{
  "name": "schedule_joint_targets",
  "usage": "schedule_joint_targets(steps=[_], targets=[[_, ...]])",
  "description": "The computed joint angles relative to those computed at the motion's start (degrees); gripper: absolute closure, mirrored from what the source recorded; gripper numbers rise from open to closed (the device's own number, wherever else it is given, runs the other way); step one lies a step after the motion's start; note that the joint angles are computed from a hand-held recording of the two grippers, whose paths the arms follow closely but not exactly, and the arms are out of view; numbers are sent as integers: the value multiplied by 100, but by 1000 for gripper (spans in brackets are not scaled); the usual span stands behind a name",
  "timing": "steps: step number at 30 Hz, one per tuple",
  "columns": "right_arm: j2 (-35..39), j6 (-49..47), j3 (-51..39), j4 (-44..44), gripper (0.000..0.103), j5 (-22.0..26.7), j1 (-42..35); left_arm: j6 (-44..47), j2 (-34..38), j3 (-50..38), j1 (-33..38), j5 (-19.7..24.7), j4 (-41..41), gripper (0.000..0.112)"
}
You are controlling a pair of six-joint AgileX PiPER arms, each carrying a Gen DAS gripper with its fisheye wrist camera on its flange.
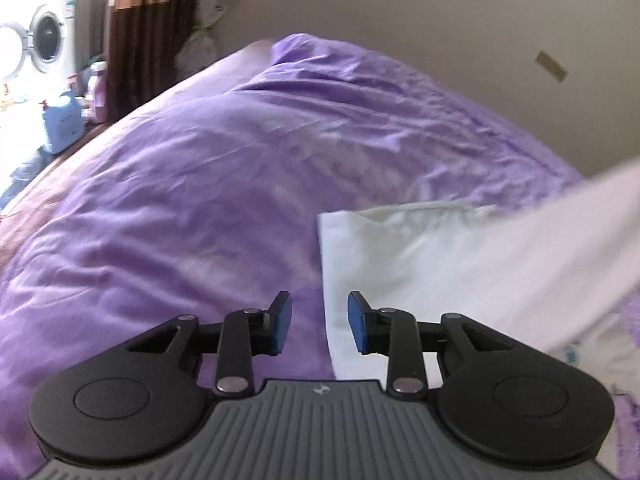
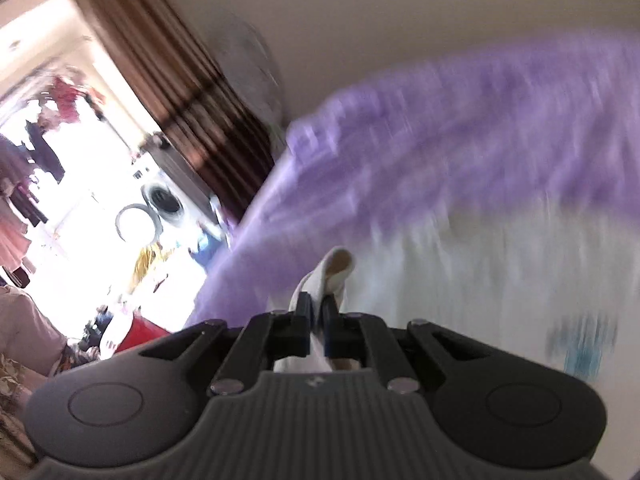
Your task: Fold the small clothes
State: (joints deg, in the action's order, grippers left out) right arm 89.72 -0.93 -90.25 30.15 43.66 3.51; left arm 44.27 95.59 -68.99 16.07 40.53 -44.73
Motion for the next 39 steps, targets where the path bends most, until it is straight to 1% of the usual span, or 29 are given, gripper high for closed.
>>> schedule_joint_targets(steps=[1,3,4,6,8,9,10,11,12,13,14,17,18,19,21,22,23,24,25,26,27,28,29,31,33,34,36,37,39], targets=[[132,160,-490,-251,103,128,-15,68,48,-81,-39,114,-24,76],[323,261,-1112,-408,103,409,-175,445,177,-219,-147,462,-74,76],[419,326,-1340,-473,103,499,-258,615,150,-124,-257,392,-42,76],[562,248,-1583,-393,103,596,-450,1155,24,244,-467,88,-109,76],[835,328,-1991,-433,103,728,-534,1561,24,460,-556,73,-223,69],[916,307,-2109,-405,103,744,-581,1748,39,568,-592,62,-333,68],[909,297,-2136,-420,103,731,-617,1899,33,684,-653,-46,-420,64],[982,361,-2288,-495,103,788,-634,2015,6,791,-726,-168,-450,58],[1134,465,-2576,-567,103,911,-635,2184,4,883,-838,-307,-472,55],[1211,491,-2702,-585,103,934,-627,2374,11,961,-959,-456,-506,49],[1281,517,-2855,-646,103,981,-610,2534,12,1034,-1069,-616,-523,45],[1355,514,-3066,-729,103,1060,-552,2799,50,1190,-1526,-1201,-425,43],[1399,524,-3152,-753,103,1085,-538,2878,87,1205,-1650,-1307,-392,43],[1405,512,-3176,-753,103,1092,-528,2934,101,1256,-1810,-1510,-297,43],[1446,487,-3248,-728,103,1108,-530,2959,120,1450,-2221,-2331,-218,45],[1398,417,-3157,-670,103,1049,-538,2875,134,1513,-2346,-2637,-170,57],[1354,349,-3091,-622,103,1006,-553,2561,156,1533,-2432,-2861,4,83],[1271,245,-2962,-568,103,934,-589,2316,221,1486,-2427,-2960,3,100],[1093,18,-2603,-433,103,736,-654,2300,230,1450,-2336,-2867,-173,106],[911,-192,-2278,-329,103,577,-744,2512,190,1492,-2222,-2828,-545,107],[697,-339,-1881,-300,103,394,-840,2944,164,1553,-2123,-2865,-984,107],[486,-542,-1401,-183,103,234,-1046,3181,159,1611,-2047,-2950,-1194,107],[338,-778,-956,9,103,97,-1266,3206,175,1647,-1982,-3014,-1197,107],[185,-1077,-7,287,103,-46,-1800,3131,231,1627,-1785,-2854,-1082,107],[214,-1398,915,631,103,-240,-2302,3119,239,1633,-1737,-2781,-985,107],[297,-1452,1420,661,103,-434,-2528,3001,219,1647,-1773,-2788,-810,107],[573,-1812,2160,1072,103,-637,-2928,2339,224,1607,-1863,-2764,-106,107],[698,-1951,2401,1206,103,-706,-3043,1841,240,1520,-1859,-2606,380,107],[897,-2502,2875,1651,103,-886,-3225,1280,328,1234,-1770,-2141,922,107]])
